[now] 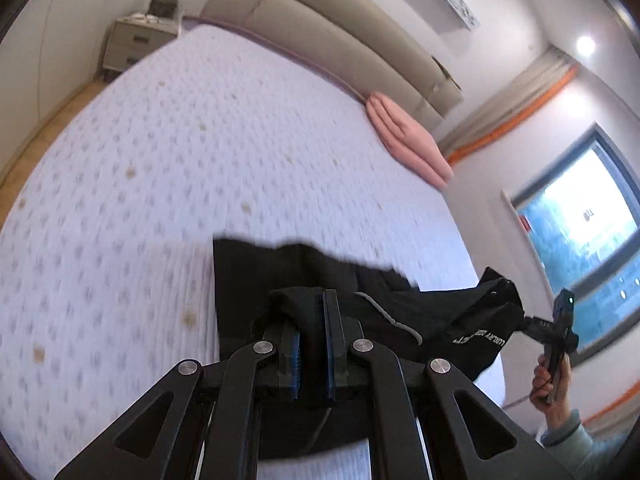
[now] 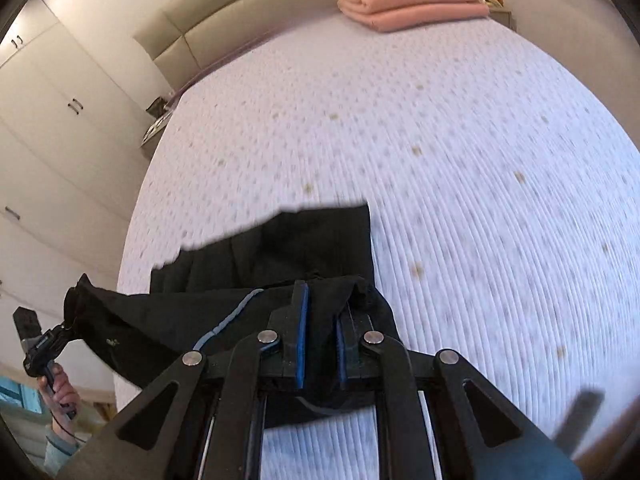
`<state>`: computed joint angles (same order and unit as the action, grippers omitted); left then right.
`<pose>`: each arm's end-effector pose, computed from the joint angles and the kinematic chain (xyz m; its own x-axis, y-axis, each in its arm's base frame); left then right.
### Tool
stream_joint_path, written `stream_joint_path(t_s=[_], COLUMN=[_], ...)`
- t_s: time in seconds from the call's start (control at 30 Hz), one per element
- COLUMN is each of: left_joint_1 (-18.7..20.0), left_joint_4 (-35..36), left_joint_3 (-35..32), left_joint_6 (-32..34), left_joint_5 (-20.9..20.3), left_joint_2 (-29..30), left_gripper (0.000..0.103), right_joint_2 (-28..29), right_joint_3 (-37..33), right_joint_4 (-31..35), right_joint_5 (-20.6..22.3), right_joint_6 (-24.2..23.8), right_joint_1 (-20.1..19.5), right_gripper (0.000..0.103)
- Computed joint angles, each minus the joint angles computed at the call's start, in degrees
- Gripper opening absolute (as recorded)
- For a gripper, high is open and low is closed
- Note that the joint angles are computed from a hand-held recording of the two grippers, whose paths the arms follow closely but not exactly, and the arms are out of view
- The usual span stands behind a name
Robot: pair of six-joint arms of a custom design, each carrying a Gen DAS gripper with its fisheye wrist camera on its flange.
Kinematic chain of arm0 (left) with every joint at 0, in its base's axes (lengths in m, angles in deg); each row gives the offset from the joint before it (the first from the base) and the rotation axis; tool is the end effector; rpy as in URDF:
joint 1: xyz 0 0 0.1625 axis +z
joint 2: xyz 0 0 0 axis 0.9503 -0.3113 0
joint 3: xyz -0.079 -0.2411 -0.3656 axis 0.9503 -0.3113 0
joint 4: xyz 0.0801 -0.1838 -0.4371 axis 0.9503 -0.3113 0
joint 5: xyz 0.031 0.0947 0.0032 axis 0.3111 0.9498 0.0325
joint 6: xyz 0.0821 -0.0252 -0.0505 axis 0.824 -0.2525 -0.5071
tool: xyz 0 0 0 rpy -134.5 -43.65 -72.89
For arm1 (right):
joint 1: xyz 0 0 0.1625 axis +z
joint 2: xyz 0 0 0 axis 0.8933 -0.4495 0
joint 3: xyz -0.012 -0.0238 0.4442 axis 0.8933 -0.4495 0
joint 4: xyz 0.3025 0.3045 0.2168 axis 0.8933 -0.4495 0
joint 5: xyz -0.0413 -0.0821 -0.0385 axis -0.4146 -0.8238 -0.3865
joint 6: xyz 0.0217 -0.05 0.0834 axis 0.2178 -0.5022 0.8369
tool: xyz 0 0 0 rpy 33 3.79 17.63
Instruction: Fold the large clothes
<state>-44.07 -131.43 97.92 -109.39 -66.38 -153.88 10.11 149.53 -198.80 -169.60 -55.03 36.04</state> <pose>-0.3284 -0.4150 0.4333 -0.9396 -0.3210 -0.1189 -0.0990 0.5872 -0.8033 0.2181 -0.6583 0.4694 -0.8802 -0.3584 0.3111 -0.4295 0.8804 -0.2011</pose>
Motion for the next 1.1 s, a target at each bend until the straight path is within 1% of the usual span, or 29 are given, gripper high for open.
stream_joint_path(t_s=[0.07, 0.13, 0.17, 0.2, 0.27, 0.33, 0.37, 0.4, 0.47, 0.53, 0.57, 0.63, 0.67, 0.7, 0.73, 0.77, 0.8, 0.87, 0.93, 0.97, 1.0, 1.07, 1.1], left_joint_1=[4.17, 7.42, 9.15, 10.82, 13.60, 14.93, 15.82, 16.16, 16.78, 16.43, 15.91, 14.59, 13.75, 12.86, 11.34, 10.23, 9.28, 8.10, 8.08, 8.62, 9.75, 12.16, 13.10], left_joint_4=[-5.24, -7.32, -7.96, -8.09, -5.73, -3.35, -2.63, -2.36, -2.35, -2.63, -2.91, -4.05, -4.62, -3.62, -0.23, 2.96, 4.90, 6.33, 8.43, 8.17, 5.71, 0.80, -0.41], left_joint_3=[-0.45, -0.82, -0.74, -0.78, -1.55, -2.06, -2.23, -2.08, -1.99, -1.39, -1.07, -0.51, -0.35, -0.71, -1.75, -2.91, -3.62, -4.43, -5.40, -5.55, -5.09, -3.79, -3.29], left_joint_6=[3.13, 3.50, 3.12, 2.44, 0.75, -0.66, -0.85, -0.94, -0.79, -2.76, -3.62, -4.22, -4.08, -4.46, -5.41, -6.67, -7.23, -6.54, -5.75, -4.17, -1.31, 2.82, 3.74], left_joint_5=[0.43, 0.00, -0.41, -1.13, -2.55, -3.93, -5.26, -6.01, -7.59, -8.00, -7.54, -7.29, -7.20, -6.54, -4.35, -2.96, -1.64, -0.38, -0.44, -1.36, -3.30, -7.32, -8.43], left_joint_2=[2.19, 4.24, 5.36, 6.47, 8.36, 9.61, 10.34, 10.56, 10.65, 9.33, 8.57, 6.71, 5.66, 5.03, 4.48, 4.39, 4.08, 3.30, 3.28, 3.43, 3.54, 3.78, 4.01], left_gripper=[0.010, 0.011, 0.014, 0.015, 0.016, 0.016, 0.018, 0.018, 0.018, 0.019, 0.019, 0.023, 0.029, 0.044, 0.054, 0.070, 0.075, 0.075, 0.076, 0.076, 0.076, 0.076, 0.076], right_joint_2=[4.54, 9.21, 11.42, 13.45, 16.92, 18.30, 19.12, 19.54, 20.09, 20.79, 20.95, 21.07, 21.00, 20.84, 20.66, 20.44, 20.27, 20.02, 20.03, 20.04, 20.23, 20.97, 21.35], right_joint_3=[-3.05, -6.02, -7.65, -8.68, -10.46, -10.43, -10.57, -10.81, -11.44, -13.38, -14.71, -17.01, -17.89, -18.77, -19.12, -19.40, -19.63, -19.83, -19.25, -18.61, -18.22, -18.13, -18.00], right_joint_4=[-0.68, -0.74, -0.03, 0.62, 2.31, 3.09, 3.69, 5.06, 7.29, 9.86, 11.51, 13.98, 14.68, 15.05, 14.69, 13.99, 13.45, 12.97, 12.11, 11.29, 10.87, 10.59, 10.01], right_joint_5=[0.35, 0.29, 0.05, -0.21, -0.54, -1.43, -1.69, -1.46, -0.19, 2.28, 4.56, 9.65, 12.10, 13.92, 13.82, 12.99, 11.96, 10.61, 8.26, 7.01, 6.24, 6.02, 5.51], right_joint_6=[0.82, 2.42, 3.41, 4.27, 5.67, 5.79, 5.77, 5.85, 5.89, 5.65, 5.48, 5.30, 5.34, 5.30, 4.81, 3.78, 2.42, -0.53, -3.40, -4.71, -5.68, -7.26, -8.74], right_joint_1=[-0.54, -1.24, -1.43, -1.90, -2.93, -3.69, -4.10, -4.63, -5.48, -6.16, -6.60, -7.61, -8.14, -8.52, -8.41, -8.08, -7.68, -7.00, -6.28, -5.96, -5.80, -5.78, -5.73], right_gripper=[0.017, 0.021, 0.022, 0.025, 0.026, 0.026, 0.027, 0.030, 0.031, 0.038, 0.041, 0.058, 0.060, 0.067, 0.070, 0.071, 0.071, 0.073, 0.078, 0.078, 0.078, 0.078, 0.078])
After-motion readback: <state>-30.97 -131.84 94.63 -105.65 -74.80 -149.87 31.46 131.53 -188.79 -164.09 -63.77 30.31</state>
